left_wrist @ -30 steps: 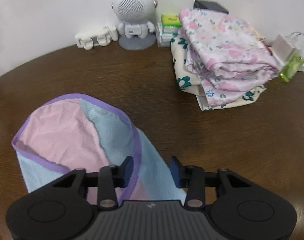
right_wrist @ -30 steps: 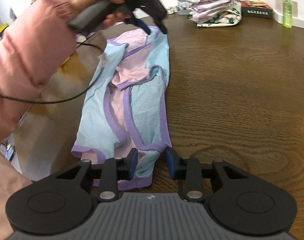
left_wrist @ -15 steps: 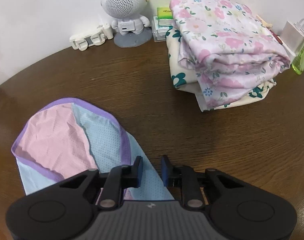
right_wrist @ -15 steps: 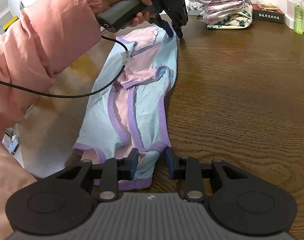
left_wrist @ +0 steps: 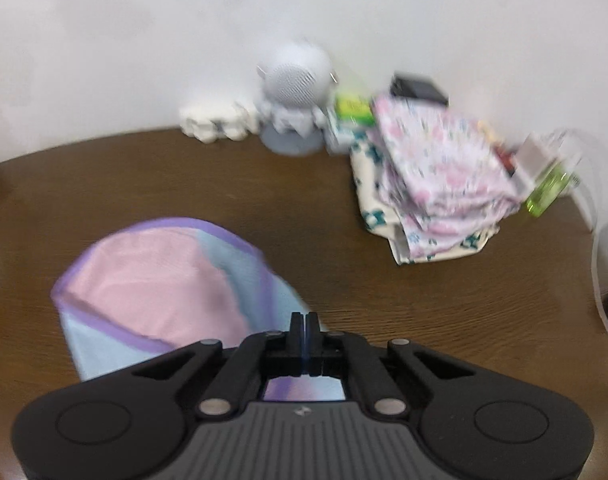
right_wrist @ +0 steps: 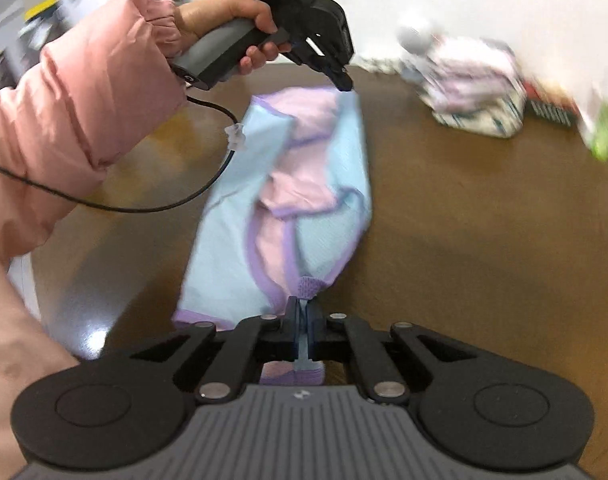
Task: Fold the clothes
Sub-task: 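Lift the folded edge with the right gripper and lay it over the garment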
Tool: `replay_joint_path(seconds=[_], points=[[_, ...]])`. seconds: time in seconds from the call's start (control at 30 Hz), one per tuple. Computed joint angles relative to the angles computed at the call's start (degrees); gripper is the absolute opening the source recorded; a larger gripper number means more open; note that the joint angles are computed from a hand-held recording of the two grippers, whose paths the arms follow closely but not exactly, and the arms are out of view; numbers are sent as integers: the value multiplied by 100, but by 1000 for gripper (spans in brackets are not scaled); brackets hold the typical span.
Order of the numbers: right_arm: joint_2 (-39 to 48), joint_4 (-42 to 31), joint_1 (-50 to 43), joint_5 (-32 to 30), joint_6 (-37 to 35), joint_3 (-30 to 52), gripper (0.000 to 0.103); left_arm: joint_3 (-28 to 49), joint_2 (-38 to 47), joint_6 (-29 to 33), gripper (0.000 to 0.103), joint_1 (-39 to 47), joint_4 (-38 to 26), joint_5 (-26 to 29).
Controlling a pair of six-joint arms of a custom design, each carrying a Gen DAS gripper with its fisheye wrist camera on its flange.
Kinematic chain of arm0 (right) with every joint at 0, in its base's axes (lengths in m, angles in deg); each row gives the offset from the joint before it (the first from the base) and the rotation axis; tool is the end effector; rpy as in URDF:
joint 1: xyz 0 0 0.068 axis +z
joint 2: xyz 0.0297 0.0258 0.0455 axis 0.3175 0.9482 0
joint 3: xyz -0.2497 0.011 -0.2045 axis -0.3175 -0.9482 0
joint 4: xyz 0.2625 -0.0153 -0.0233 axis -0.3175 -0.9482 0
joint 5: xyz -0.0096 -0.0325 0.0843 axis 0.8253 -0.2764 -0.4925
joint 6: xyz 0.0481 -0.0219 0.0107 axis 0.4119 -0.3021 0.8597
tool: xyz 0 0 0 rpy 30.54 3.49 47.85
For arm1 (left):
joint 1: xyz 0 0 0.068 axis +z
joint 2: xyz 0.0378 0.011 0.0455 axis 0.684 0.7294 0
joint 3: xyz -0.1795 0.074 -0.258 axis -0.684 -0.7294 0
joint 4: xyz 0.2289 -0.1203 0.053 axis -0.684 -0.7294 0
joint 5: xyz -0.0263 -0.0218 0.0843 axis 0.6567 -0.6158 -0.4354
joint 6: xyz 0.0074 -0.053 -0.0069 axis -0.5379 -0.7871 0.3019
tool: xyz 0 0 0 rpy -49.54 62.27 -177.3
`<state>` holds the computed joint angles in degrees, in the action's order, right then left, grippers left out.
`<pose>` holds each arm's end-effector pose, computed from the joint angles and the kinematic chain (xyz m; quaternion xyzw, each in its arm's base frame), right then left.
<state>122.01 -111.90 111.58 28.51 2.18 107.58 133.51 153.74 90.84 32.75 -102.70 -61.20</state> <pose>0.0079 0.2565 0.2465 -0.1197 0.9207 0.1497 0.3399 0.3704 -0.0739 0.2954 0.1602 0.9467 -0.0871 0.2656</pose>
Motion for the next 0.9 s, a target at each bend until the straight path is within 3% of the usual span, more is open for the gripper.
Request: replay_joint_path(seconds=[0.2, 0.3, 0.4, 0.5, 0.6, 0.9], points=[[605, -308, -12, -195, -1008, 1039, 3, -469, -494, 732, 0, 1299, -99, 1049], [823, -313, -190, -454, -1072, 1163, 3, -396, -295, 911, 2, 1318, -434, 1282], [1019, -363, -355, -737, -1021, 1208, 3, -398, -218, 887, 13, 856, -521, 948], [1133, -595, -391, -864, -973, 1344, 3, -270, -158, 935, 14, 208, -720, 344], [1213, -873, -435, -933, -1009, 1503, 3, -414, -359, 1194, 17, 3, -727, 143], [1368, -976, -585, -1128, -1190, 1574, 3, -1282, -1267, 2250, 27, 1236, -774, 385]])
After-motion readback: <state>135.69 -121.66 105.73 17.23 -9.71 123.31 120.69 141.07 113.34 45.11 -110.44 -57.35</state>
